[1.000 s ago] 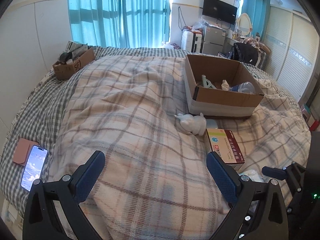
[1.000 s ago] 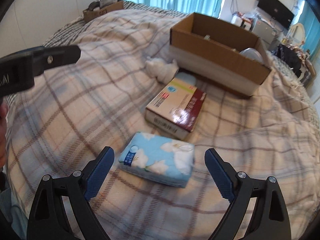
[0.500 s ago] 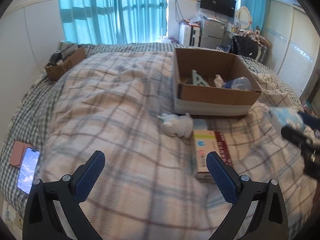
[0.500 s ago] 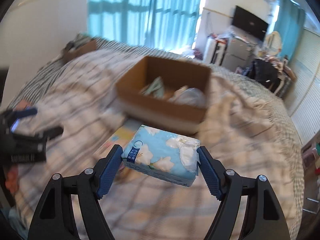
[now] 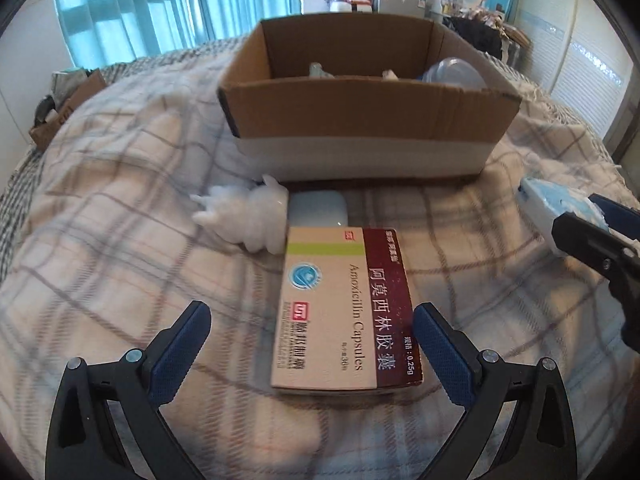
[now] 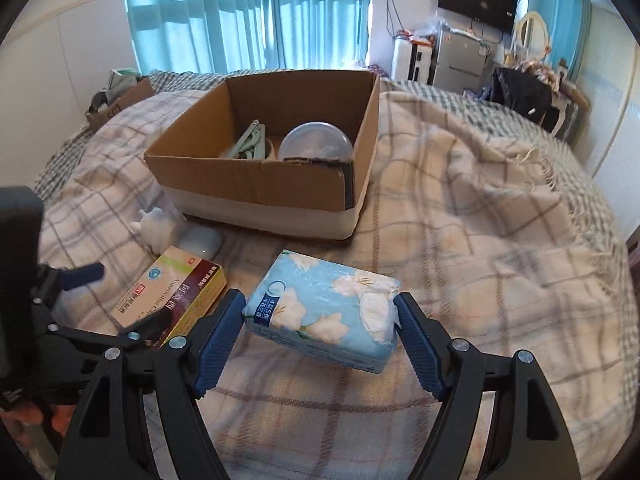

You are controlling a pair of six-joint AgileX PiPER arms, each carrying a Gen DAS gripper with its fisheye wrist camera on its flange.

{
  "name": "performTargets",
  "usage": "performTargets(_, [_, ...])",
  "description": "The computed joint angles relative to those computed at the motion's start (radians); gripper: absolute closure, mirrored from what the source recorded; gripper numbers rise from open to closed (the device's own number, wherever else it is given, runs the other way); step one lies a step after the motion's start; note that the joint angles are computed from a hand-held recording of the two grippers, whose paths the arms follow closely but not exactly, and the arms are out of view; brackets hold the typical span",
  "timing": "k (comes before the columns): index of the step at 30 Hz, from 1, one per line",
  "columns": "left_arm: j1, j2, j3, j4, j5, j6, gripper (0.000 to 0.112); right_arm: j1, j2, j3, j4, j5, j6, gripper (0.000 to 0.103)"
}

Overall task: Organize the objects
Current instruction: 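Grasp the blue floral tissue pack with right while left grasps the Amoxicillin box, then carry the tissue pack with right while left carries the medicine box, releasing both into the box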

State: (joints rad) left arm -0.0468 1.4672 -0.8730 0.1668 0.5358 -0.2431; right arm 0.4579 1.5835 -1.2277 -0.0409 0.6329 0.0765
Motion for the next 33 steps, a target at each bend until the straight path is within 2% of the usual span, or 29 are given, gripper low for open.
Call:
performTargets(4, [-0.031, 0.027, -0.002, 0.007, -0.001, 0.011, 0.011, -0.017, 0.012, 0.011, 0.07, -0.013, -0.056, 0.027])
performTargets(6, [-0.052, 0.046, 0.001, 0.019, -0.001, 0.008, 0.021, -0.025, 0.021, 0.016, 0.084, -0.014, -0.062, 0.027])
performTargets(8, [-0.053, 0.068, -0.001, -0.014, 0.006, 0.048, 0.036, -0.026, 0.011, 0.027, 0.082, -0.023, -0.055, 0.027])
performTargets(11, [-0.04, 0.041, 0.015, -0.045, 0.004, 0.076, 0.036, -0.022, -0.01, 0.038, 0.072, -0.032, -0.04, 0.027])
performTargets(16, [-0.028, -0.111, 0.066, -0.051, 0.003, 0.069, 0.037, -0.021, -0.082, 0.063, 0.108, -0.028, -0.061, 0.027])
performTargets(19, [-0.017, -0.195, 0.058, -0.046, 0.028, 0.07, 0.037, 0.0, -0.133, 0.063, 0.061, -0.012, -0.015, 0.027])
performTargets(21, [0.026, -0.245, 0.028, -0.105, 0.052, 0.137, 0.037, 0.02, -0.161, 0.045, 0.019, 0.015, 0.023, 0.027])
performTargets(26, [0.103, -0.264, -0.129, -0.196, 0.122, 0.249, 0.037, 0.07, -0.188, -0.062, -0.055, 0.083, 0.073, 0.027])
performTargets(30, [0.166, -0.23, -0.284, -0.236, 0.161, 0.315, 0.037, 0.134, -0.148, -0.242, -0.141, 0.157, 0.097, 0.027])
performTargets(33, [0.183, -0.182, -0.399, -0.229, 0.182, 0.323, 0.037, 0.143, -0.082, -0.4, -0.128, 0.202, 0.066, 0.027])
